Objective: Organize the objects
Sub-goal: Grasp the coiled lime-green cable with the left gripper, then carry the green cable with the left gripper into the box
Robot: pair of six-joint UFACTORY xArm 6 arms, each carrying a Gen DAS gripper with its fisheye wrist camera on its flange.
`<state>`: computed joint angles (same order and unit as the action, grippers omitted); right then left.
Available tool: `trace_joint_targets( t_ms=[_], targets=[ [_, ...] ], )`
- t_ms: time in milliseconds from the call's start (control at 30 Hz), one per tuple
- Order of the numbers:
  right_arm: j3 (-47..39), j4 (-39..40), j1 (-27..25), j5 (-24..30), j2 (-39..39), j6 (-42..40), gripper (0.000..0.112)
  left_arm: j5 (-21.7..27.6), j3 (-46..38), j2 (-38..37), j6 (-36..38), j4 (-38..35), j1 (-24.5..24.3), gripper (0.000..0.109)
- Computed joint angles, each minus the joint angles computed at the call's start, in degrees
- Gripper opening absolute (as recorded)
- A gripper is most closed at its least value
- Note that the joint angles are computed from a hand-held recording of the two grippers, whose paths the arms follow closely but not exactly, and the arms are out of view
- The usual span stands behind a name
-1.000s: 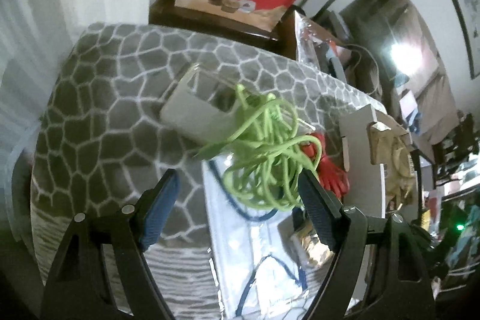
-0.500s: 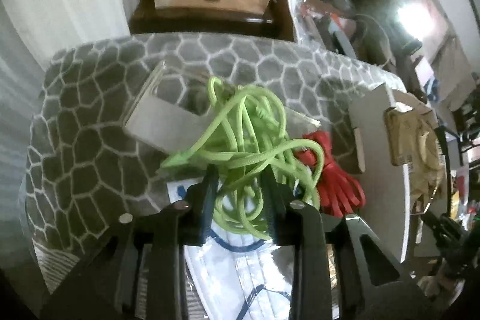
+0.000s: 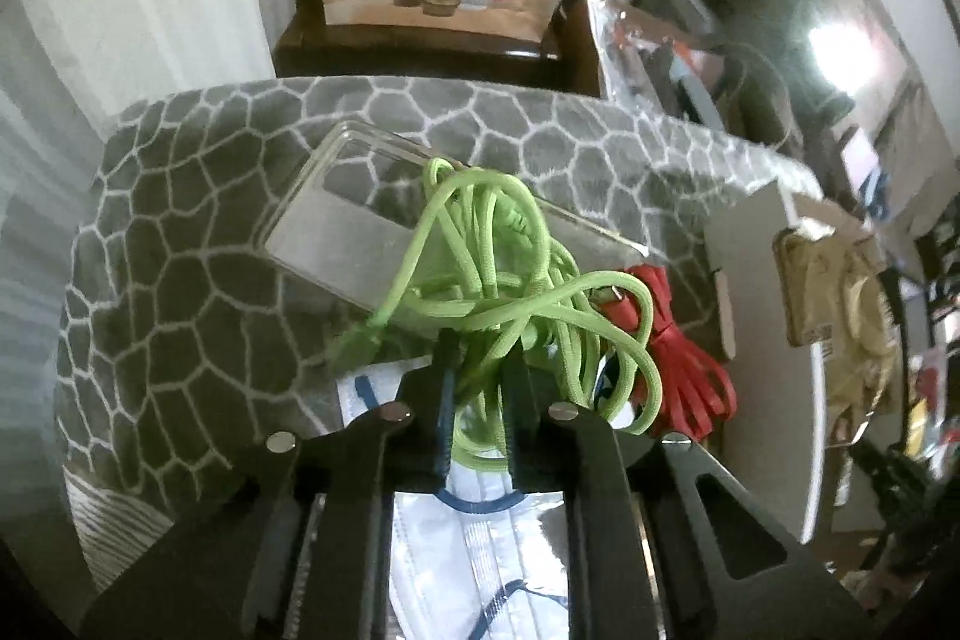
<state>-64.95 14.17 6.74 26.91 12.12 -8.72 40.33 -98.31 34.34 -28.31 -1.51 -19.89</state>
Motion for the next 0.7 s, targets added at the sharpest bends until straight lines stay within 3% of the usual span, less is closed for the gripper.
trace_joint_targets(
  t_ms=[200, 400, 533, 700],
  targets=[
    [0.2, 1.4, 0.1, 0.1, -0.4, -0.7, 0.015, -8.5, 10.0, -8.4, 4.3, -7.4, 0.7, 0.008],
    [0.5, 0.7, 0.1, 0.1, -0.7, 0.1, 0.015, -13.4, 15.2, -15.5, 11.3, -14.1, -0.4, 0.004],
    [0.4, 1.0, 0.1, 0.3, -0.8, -0.1, 0.015, -13.3, 14.0, -16.5, 15.2, -17.5, -1.2, 0.004],
    [0.2, 0.9, 0.2, 0.4, -0.7, 0.0, 0.015, -11.2, 13.0, -15.6, 13.5, -14.1, -1.5, 0.004]
  ],
)
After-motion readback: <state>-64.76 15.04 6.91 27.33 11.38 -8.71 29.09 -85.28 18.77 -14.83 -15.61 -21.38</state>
